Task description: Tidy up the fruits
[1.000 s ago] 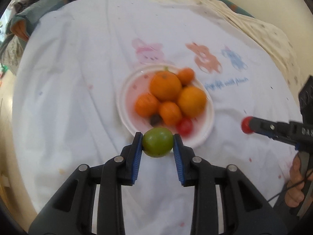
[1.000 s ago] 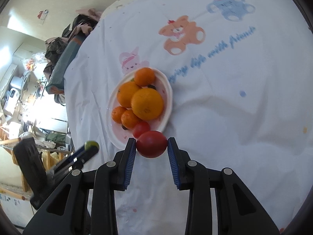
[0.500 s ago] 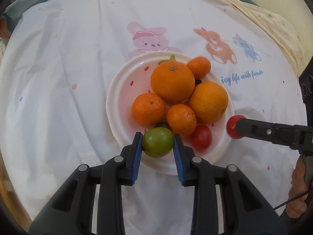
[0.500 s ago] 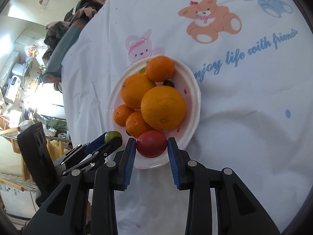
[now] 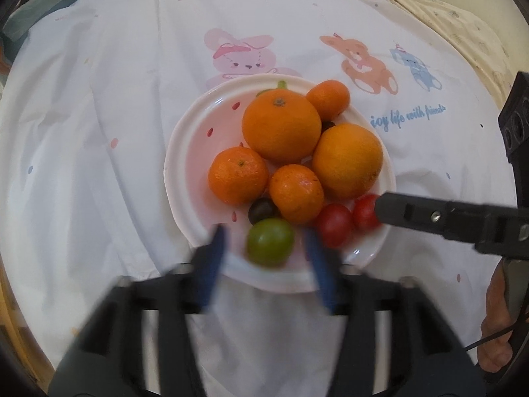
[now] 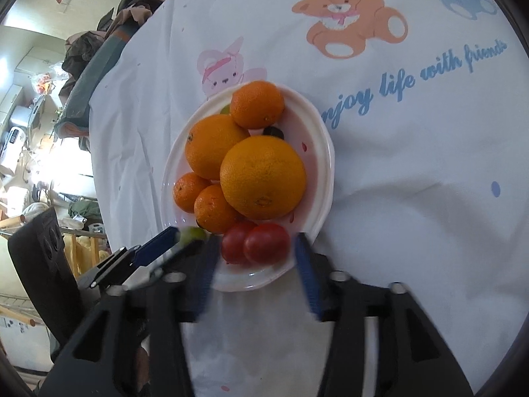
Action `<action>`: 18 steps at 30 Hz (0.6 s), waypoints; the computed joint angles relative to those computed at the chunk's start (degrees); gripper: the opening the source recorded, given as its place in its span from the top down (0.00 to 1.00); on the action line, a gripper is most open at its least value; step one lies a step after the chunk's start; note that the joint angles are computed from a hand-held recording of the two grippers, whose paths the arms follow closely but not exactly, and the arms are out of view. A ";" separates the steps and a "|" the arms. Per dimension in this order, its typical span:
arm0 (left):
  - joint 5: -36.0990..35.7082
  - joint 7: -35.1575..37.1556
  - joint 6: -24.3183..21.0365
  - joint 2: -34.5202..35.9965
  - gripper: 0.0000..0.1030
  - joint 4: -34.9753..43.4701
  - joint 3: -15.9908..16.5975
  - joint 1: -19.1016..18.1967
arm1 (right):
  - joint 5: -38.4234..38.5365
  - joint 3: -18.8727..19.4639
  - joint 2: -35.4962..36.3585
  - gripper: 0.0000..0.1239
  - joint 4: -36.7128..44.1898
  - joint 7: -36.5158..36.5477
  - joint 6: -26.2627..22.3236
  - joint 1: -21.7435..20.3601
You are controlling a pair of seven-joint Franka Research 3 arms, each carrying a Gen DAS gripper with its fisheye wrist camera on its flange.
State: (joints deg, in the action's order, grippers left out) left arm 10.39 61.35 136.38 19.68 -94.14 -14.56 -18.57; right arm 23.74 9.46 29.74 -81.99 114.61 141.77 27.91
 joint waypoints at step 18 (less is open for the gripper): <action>15.80 -20.53 5.97 -19.85 0.22 -15.82 1.08 -0.40 | -17.75 -3.49 -15.90 0.24 -13.74 7.15 6.83 5.11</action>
State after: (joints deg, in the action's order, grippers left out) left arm 26.19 40.82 142.35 -0.18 -109.96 -13.48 -18.97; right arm 5.99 5.96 13.85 -95.72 121.77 148.60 33.02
